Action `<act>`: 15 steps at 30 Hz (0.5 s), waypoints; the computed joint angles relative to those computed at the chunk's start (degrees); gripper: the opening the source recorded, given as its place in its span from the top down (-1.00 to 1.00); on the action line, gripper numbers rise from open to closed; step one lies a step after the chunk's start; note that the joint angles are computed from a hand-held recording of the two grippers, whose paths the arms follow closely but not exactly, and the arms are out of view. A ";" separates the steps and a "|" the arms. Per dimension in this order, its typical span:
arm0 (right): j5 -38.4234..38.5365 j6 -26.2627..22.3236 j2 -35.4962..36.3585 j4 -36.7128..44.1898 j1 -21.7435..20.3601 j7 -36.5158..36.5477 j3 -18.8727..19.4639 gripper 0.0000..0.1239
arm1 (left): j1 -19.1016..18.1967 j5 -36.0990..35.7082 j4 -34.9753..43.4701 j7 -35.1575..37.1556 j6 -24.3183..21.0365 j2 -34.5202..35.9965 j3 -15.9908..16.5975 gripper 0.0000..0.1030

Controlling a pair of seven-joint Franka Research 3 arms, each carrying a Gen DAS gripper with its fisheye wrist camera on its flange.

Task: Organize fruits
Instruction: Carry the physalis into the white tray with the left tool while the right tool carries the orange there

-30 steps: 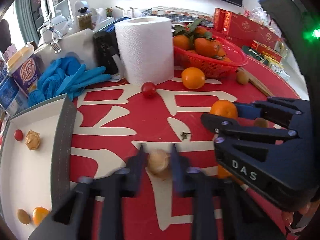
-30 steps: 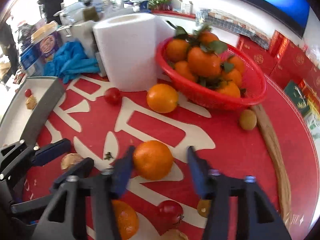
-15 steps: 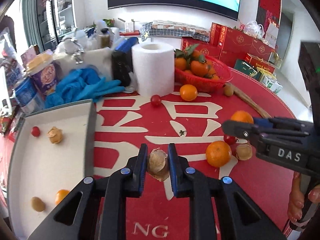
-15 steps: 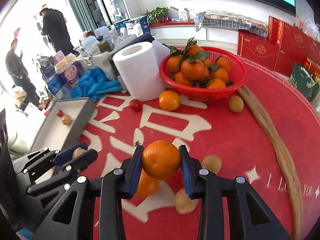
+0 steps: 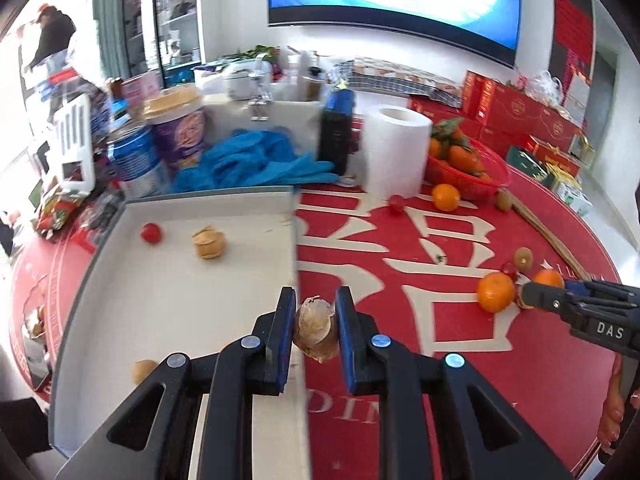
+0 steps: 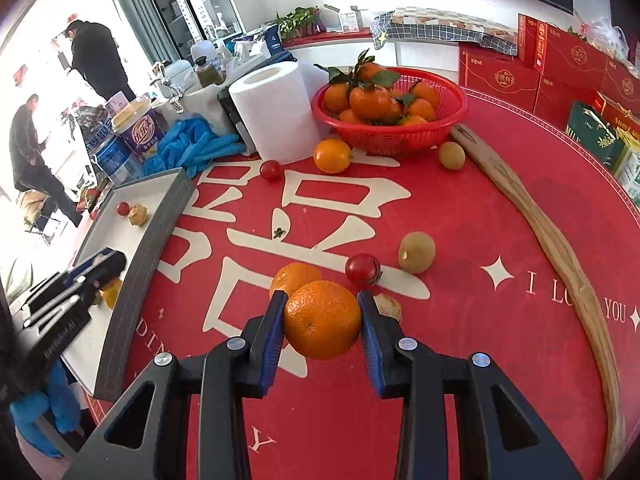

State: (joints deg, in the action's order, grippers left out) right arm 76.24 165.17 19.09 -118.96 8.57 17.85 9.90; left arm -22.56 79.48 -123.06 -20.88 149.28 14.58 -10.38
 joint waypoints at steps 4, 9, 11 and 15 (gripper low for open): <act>-0.63 0.85 -0.40 -0.34 0.97 0.35 0.55 0.41 | 0.70 0.76 -2.69 -1.90 -0.62 -1.96 0.23 0.57; -2.04 1.45 -0.59 -0.22 2.58 0.98 1.32 0.41 | 2.25 1.41 -5.47 -3.99 -1.18 -3.58 0.16 0.57; -2.89 1.48 -0.45 0.13 3.22 1.49 1.67 0.41 | 2.85 1.50 -6.37 -4.60 -1.31 -4.06 0.08 0.57; -6.04 0.96 0.09 1.24 4.61 4.05 2.21 0.41 | 4.19 1.90 -8.08 -5.91 -0.99 -4.99 0.12 0.57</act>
State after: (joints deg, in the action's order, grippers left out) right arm 70.20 166.14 19.18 -117.73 13.18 21.90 12.11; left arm -18.37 81.38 -131.14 -26.79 148.29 9.59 -10.26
